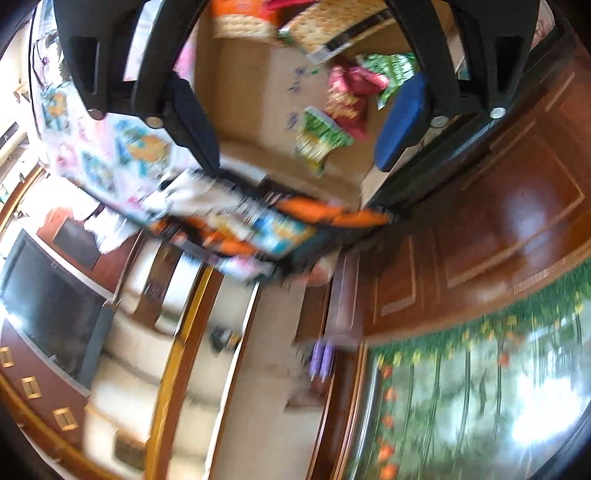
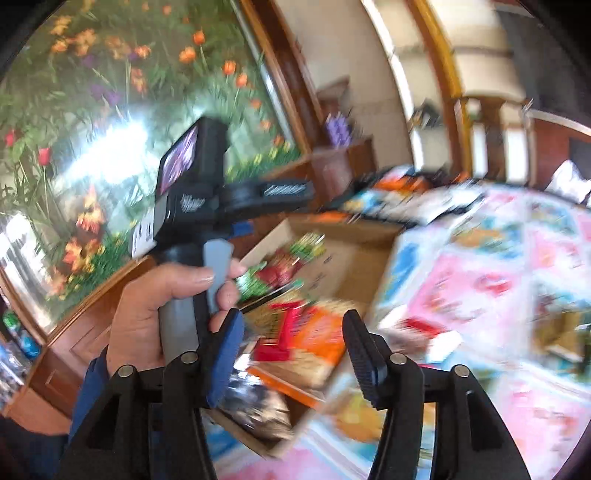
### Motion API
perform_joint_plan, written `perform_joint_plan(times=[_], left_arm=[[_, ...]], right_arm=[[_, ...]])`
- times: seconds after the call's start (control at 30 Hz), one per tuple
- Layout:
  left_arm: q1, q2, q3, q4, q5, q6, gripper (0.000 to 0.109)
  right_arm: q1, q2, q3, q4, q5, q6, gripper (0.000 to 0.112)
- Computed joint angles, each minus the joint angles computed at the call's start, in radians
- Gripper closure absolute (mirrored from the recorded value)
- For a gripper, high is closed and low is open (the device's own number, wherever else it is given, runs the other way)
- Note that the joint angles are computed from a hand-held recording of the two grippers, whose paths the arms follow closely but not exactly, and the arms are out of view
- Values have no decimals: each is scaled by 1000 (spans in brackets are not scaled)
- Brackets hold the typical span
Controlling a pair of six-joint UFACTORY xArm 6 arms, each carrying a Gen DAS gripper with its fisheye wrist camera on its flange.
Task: Organize snacks
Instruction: 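Open the left tool over the box to drop the pea bag while the right drops the red candy packet, then grasp a yellow-green snack bag with the left tool while the right grasps a green pea bag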
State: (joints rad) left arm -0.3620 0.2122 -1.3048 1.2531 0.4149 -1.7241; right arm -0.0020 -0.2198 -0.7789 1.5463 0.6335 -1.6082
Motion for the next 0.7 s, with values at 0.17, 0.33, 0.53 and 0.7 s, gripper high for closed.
perform_joint_plan(times=[0.17, 0.33, 0.53, 0.7], left_arm=[[-125, -38, -20, 327, -1, -231, 6], [-169, 106, -150, -48, -319, 204, 6], [-308, 232, -331, -654, -117, 832, 68], [-329, 264, -341, -720, -164, 850, 9]], right_arm=[[-208, -78, 63, 265, -112, -248, 19], [-401, -18, 15, 302, -144, -166, 19], [-486, 42, -45, 238, -150, 18, 19], [-537, 51, -52, 157, -47, 132, 19]])
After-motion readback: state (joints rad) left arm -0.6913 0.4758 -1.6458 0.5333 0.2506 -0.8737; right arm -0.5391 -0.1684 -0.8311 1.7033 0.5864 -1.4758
